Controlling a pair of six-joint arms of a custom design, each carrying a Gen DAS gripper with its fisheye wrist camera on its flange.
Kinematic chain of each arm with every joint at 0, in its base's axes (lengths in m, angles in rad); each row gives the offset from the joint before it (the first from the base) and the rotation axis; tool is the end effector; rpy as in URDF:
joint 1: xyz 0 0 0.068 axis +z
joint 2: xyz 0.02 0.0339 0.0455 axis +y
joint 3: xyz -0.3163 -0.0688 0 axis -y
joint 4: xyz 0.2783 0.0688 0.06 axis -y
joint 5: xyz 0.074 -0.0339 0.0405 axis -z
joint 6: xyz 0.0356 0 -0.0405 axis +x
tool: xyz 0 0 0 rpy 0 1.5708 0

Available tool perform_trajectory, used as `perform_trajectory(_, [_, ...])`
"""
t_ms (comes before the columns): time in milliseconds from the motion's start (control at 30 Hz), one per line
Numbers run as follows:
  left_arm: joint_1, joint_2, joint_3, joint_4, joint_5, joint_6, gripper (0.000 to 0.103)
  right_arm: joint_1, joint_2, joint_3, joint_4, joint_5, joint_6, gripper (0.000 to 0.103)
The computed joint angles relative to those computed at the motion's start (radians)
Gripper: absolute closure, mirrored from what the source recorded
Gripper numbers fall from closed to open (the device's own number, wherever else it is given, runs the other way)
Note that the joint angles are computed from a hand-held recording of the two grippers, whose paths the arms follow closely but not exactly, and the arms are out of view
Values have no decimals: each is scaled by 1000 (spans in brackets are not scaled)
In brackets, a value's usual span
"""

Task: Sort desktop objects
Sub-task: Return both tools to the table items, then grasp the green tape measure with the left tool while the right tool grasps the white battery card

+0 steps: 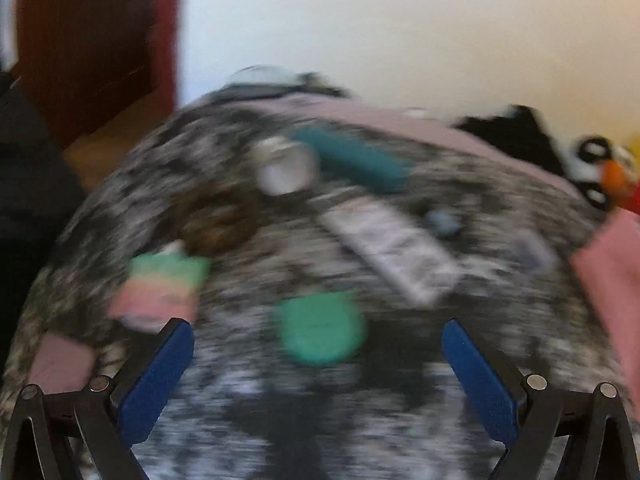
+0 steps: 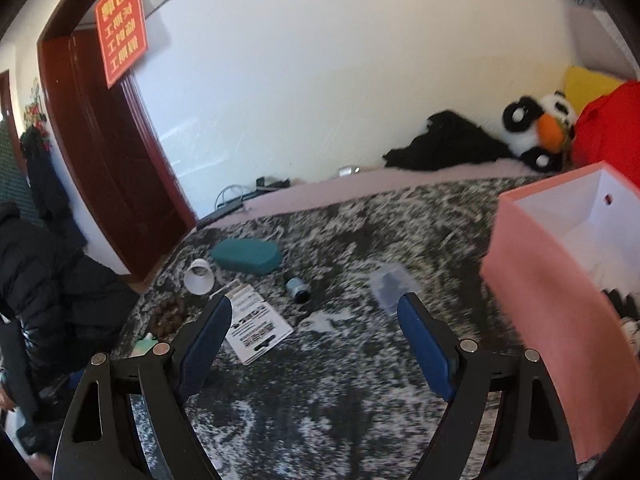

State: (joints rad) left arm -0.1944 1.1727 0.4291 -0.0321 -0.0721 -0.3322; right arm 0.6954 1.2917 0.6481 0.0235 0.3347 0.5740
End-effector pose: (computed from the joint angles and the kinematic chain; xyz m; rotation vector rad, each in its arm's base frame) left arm 0.2174 -0.0402 0.1842 -0.1973 2.3424 -0.1750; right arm 0.2218 0.1698 0.2360 0.0566 2.1740 0.3665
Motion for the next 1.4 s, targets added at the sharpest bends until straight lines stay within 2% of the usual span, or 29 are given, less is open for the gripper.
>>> perform_trajectory(100, [37, 121, -7, 90, 34, 20, 1, -11, 71, 17, 34, -35, 1, 15])
perform_trajectory(267, [-93, 312, 35, 219, -104, 47, 1, -14, 188, 50, 87, -70, 9, 15])
perform_trajectory(367, [-116, 392, 74, 227, -122, 4, 1, -19, 272, 90, 130, -101, -14, 15])
perform_trajectory(500, [-136, 468, 110, 222, -133, -75, 1, -44, 451, 207, 183, -230, -135, 15])
perform_trajectory(667, [-151, 563, 150, 220, -170, -140, 1, -48, 666, 423, 99, -276, -375, 15])
perform_trajectory(700, [-162, 575, 156, 219, -193, -149, 1, -57, 705, 464, 83, -311, -404, 15])
perform_trajectory(767, [-187, 588, 172, 208, -235, -161, 1, -82, 764, 538, 35, -395, -427, 15])
perform_trajectory(933, [-206, 600, 186, 197, -257, -181, 1, -108, 894, 722, -118, -522, -477, 11])
perform_trajectory(1000, [-206, 598, 183, 201, -256, -183, 1, -102, 938, 784, -182, -531, -510, 10])
perform_trajectory(1067, [-203, 597, 178, 210, -250, -183, 1, -87, 971, 814, -203, -524, -545, 0])
perform_trajectory(1133, [-202, 598, 177, 213, -248, -183, 1, -55, 981, 811, -192, -450, -608, 0])
perform_trajectory(1233, [-201, 619, 194, 211, -254, -175, 0, -44, 993, 820, -191, -406, -627, 0])
perform_trajectory(1267, [-199, 619, 193, 215, -254, -173, 1, -48, 995, 823, -190, -407, -614, 7])
perform_trajectory(1300, [-196, 612, 184, 228, -251, -172, 3, -53, 988, 814, -176, -399, -593, 17])
perform_trajectory(1333, [-193, 604, 175, 241, -249, -172, 17, -61, 977, 804, -169, -405, -571, 18])
perform_trajectory(1367, [-192, 592, 168, 246, -252, -167, 43, -68, 965, 790, -168, -415, -551, 19])
perform_trajectory(1400, [-191, 578, 165, 242, -253, -153, 44, -74, 951, 775, -168, -421, -532, 19])
